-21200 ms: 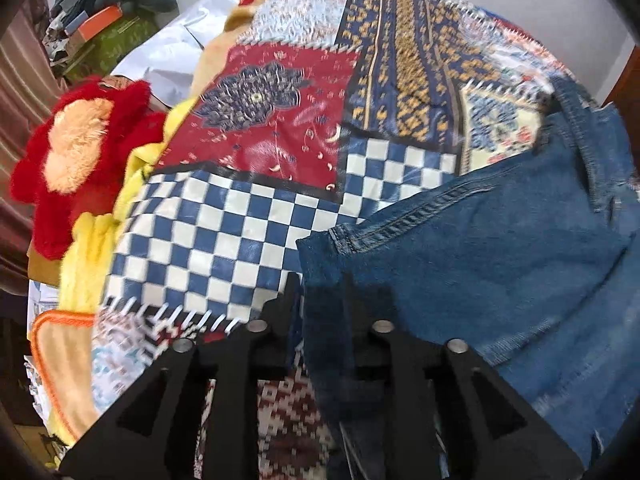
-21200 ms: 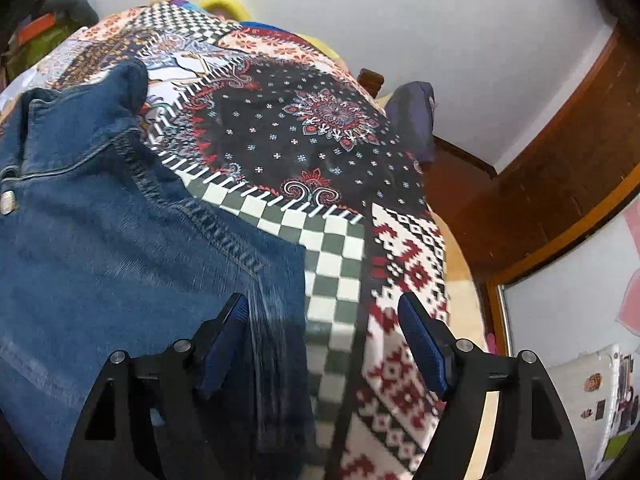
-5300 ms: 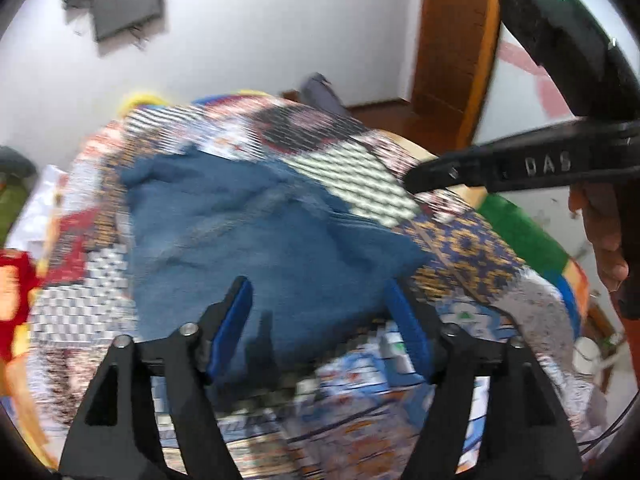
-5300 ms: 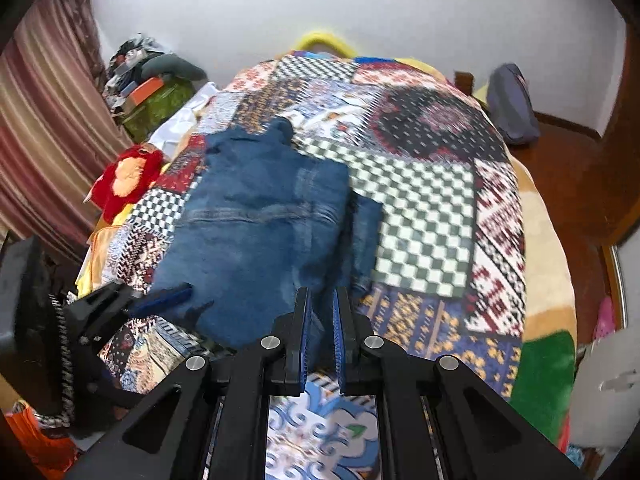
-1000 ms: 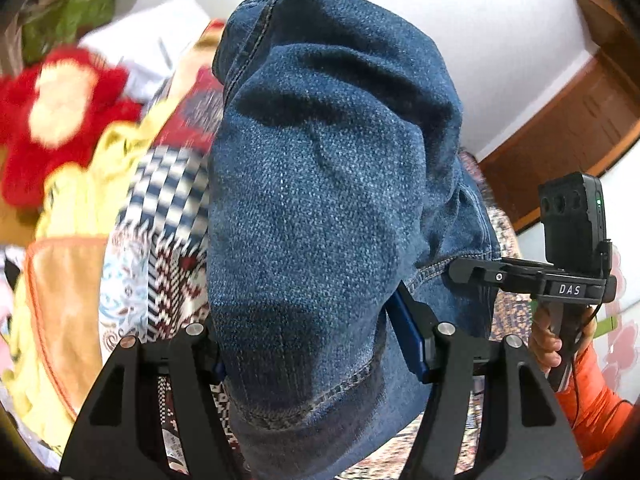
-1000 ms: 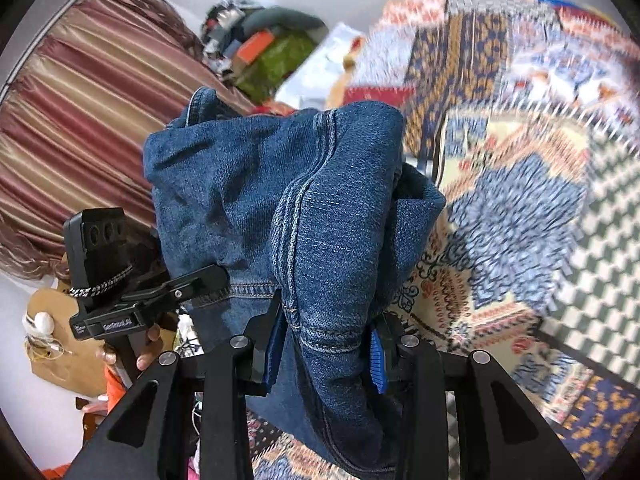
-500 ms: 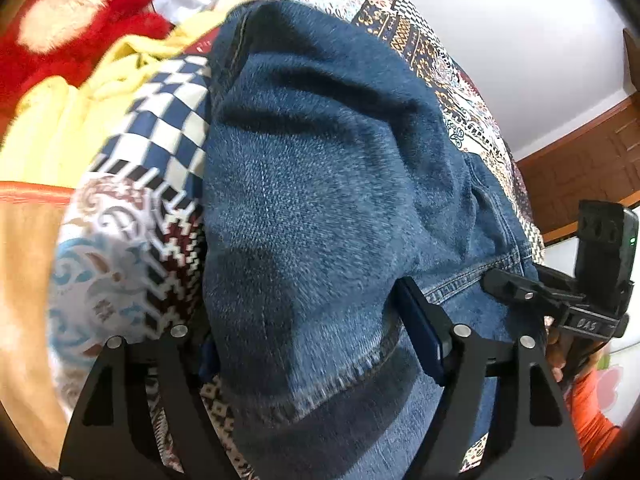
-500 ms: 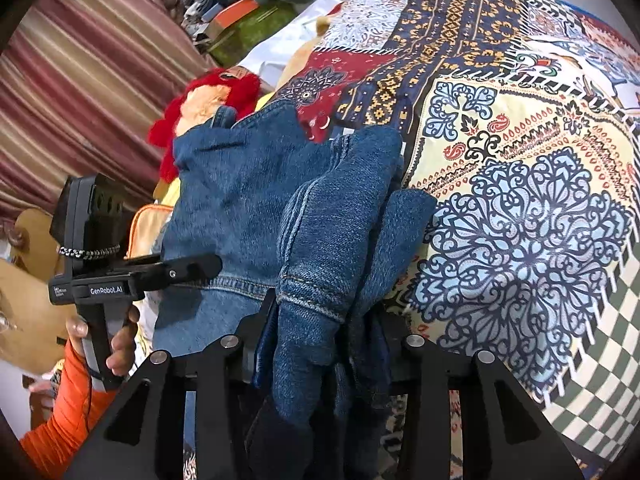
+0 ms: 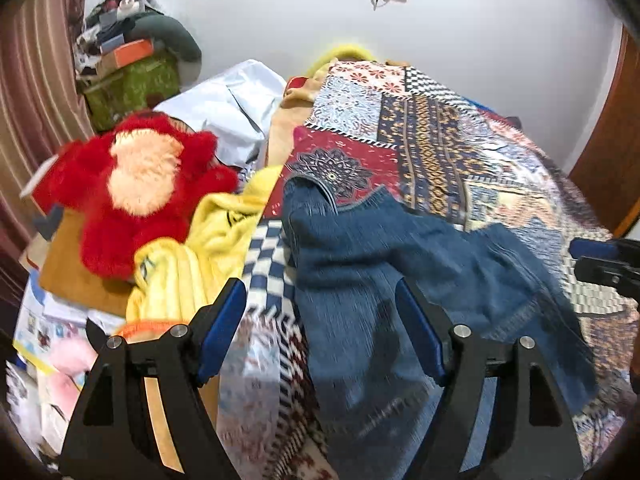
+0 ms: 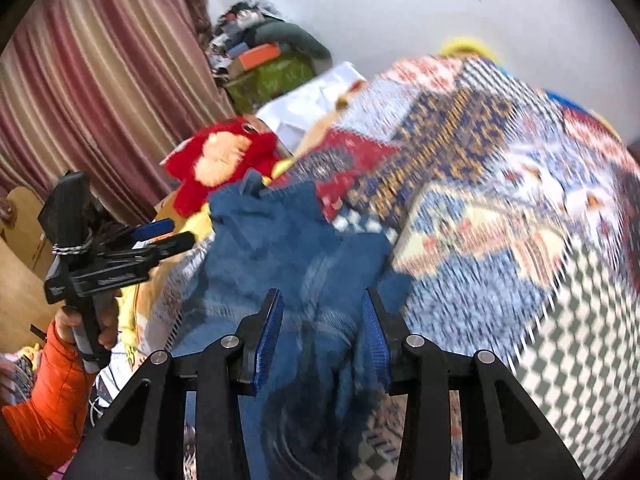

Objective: Fold large clothes

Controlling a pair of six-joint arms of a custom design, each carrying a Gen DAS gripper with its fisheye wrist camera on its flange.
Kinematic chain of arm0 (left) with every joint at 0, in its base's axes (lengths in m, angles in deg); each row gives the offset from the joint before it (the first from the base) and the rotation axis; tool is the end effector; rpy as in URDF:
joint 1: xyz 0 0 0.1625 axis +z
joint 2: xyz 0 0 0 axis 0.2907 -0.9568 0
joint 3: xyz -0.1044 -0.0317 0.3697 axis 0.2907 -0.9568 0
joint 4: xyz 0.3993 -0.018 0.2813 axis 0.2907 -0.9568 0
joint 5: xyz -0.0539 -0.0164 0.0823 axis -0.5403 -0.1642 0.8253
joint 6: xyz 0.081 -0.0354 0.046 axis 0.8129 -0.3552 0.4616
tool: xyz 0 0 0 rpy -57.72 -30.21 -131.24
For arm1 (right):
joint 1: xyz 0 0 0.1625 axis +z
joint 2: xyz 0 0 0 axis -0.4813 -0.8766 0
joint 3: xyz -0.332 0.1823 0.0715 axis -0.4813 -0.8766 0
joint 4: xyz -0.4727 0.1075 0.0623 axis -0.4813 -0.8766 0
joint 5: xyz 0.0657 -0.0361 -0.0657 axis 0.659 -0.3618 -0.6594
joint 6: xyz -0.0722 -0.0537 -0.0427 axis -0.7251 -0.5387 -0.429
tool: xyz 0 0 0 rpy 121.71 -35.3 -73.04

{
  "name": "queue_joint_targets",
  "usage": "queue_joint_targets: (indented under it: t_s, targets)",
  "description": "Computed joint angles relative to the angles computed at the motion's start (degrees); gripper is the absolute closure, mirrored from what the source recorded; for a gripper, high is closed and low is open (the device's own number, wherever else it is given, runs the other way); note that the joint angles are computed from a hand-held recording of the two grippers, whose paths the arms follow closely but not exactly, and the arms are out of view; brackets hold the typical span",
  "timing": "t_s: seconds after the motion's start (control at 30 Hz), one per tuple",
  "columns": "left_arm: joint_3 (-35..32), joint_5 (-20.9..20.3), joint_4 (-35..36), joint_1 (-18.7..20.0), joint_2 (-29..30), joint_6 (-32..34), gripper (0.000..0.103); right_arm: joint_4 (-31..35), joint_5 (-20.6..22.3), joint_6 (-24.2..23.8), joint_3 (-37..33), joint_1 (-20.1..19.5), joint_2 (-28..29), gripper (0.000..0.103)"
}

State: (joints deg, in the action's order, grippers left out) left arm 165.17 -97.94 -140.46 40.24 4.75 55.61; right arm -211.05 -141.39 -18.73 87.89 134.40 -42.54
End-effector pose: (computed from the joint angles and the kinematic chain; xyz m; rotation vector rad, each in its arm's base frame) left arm -0.1954 -0.6823 0.2937 0.4297 2.3313 -0.8181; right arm 0.2989 -0.6793 0.1435 0.8004 -2.6431 0.6377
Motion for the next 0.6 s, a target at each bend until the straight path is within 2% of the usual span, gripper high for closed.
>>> queue_joint_targets:
  t_s: [0.13,0.23,0.3,0.37,0.43,0.53,0.6]
  targets:
    - [-4.2,1.4,0.1,1.6,4.9,0.7,0.026,0.4,-1.2,-2.1,-3.9,0.8,4.6,0.066]
    - [-6.9,0.6,0.3,2.7,8.0,0.4,0.026,1.3,-5.0,-3.4,-6.4,0.7,8.2,0.066]
    - [-8.6,-1.4,2.0,3.4,9.6,-1.7,0.026,0.8,-7.7,-4.5,-6.5,0.2,9.4,0.066]
    - [-9.2,-2.5,3.9,3.7,10.2,-4.1,0.026,-1.5,-7.6,-5.5,-4.8,-0.6,8.9,0.066]
    - [-8.5,-1.1,2.6,3.1,10.3,-4.1,0.026,-2.8,-7.5,-6.2,-2.6,-0.8,7.3,0.066]
    - [-6.7,-0.7,3.6,2.2,8.9,-5.5,0.026,-3.0,-9.5,-6.6,-0.7,-0.2,5.6,0.065]
    - [-4.6,-0.3,3.8,1.2,6.7,-6.4,0.026,-1.7,-11.3,-5.9,0.5,0.3,4.3,0.06]
